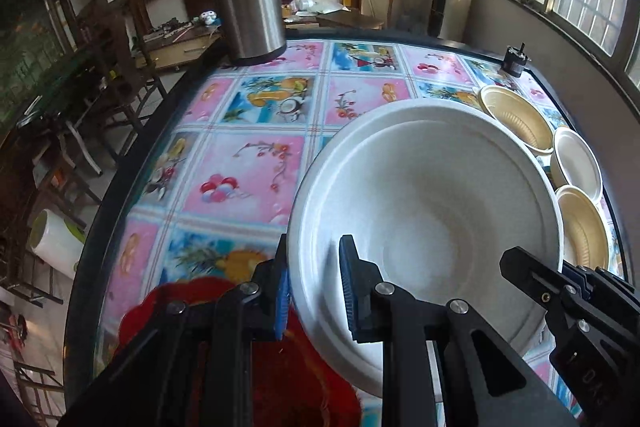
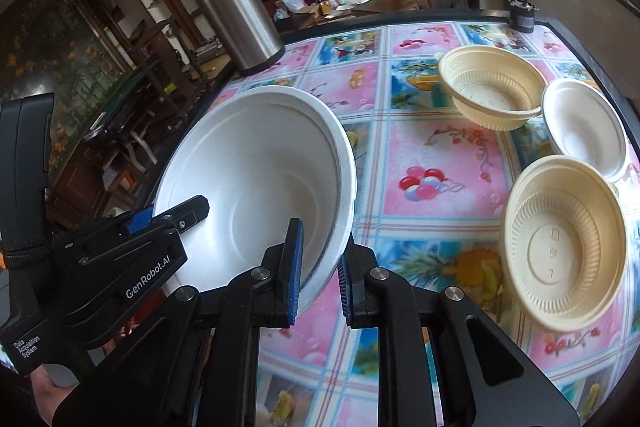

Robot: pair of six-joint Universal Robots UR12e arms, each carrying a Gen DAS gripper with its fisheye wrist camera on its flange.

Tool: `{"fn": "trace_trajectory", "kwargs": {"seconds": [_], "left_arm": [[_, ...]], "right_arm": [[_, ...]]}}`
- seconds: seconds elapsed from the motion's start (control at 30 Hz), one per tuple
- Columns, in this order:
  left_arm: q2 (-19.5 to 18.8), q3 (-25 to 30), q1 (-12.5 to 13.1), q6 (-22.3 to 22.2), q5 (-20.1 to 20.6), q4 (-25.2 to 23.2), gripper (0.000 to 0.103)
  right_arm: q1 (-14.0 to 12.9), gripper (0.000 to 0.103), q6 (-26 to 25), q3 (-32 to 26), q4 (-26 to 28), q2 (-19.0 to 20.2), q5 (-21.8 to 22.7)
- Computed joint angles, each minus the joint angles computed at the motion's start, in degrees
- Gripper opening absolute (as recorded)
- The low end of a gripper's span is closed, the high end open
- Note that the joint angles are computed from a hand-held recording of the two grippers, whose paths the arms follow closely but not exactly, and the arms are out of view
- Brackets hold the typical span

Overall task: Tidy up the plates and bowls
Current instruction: 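Carry the white bowl with the right gripper over the stacked red plates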

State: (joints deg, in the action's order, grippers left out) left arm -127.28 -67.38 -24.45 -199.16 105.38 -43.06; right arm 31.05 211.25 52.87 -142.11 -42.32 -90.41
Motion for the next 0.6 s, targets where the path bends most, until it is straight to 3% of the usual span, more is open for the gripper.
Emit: {"fn": "trace_trajectory", "kwargs": {"seconds": [0.6], "left_arm": [[7.7, -12.7, 0.5, -3.3, 2.9, 7.1, 0.021]], "right_arm": [[3.6, 0.016, -3.4, 0.8, -0.1, -1.0, -0.5]]}}
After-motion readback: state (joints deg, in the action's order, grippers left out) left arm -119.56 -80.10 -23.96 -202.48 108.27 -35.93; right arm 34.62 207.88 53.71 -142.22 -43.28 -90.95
